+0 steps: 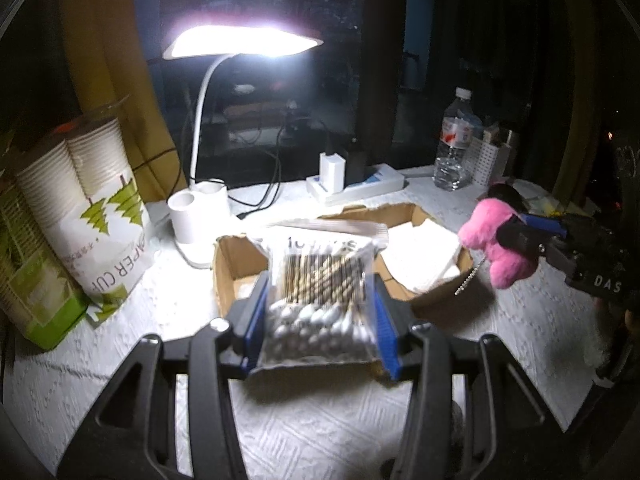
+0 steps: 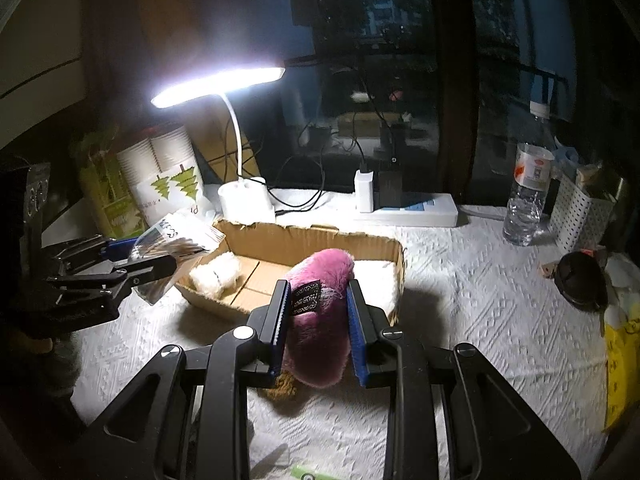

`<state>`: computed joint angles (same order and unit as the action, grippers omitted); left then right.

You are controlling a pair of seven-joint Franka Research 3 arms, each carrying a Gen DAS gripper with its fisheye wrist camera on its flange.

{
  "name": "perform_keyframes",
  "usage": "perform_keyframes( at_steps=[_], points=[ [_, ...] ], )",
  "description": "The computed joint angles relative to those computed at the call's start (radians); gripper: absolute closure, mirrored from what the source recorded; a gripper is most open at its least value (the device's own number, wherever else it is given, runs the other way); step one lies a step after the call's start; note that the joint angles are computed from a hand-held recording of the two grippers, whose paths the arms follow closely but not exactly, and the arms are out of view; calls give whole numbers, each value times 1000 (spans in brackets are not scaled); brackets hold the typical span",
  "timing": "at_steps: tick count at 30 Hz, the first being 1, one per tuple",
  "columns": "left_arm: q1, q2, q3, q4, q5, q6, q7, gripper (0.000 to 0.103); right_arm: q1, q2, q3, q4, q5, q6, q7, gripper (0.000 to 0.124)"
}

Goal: Organize soft objects
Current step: 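Carry the cotton-swab bag and pink plush over the box with both tools, then open both tools to drop the swab bag and plush into the box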

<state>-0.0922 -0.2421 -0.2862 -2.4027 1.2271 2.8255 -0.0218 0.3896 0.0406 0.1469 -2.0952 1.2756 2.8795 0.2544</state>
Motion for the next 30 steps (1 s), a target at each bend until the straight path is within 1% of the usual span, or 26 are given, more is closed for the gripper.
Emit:
perform_keyframes(
  at_steps=[7,12,17,22,30],
  points=[
    [-4,73,18,57,7,-13,2,55,-21,48,-1,55,2,-46,0,95],
    [-10,121,36,93,36,-14,-22,55,-39,81,5,93,-4,-65,5,95],
    [-24,187,64,127,14,-1,-1,55,-56,119,13,133,-15,-81,16,95],
    [-38,241,89,157,1,16,18,55,-68,169,25,174,-63,-96,56,95],
    [-51,306,127,182,-65,56,86,55,-79,241,49,225,-175,-100,141,95]
  ],
)
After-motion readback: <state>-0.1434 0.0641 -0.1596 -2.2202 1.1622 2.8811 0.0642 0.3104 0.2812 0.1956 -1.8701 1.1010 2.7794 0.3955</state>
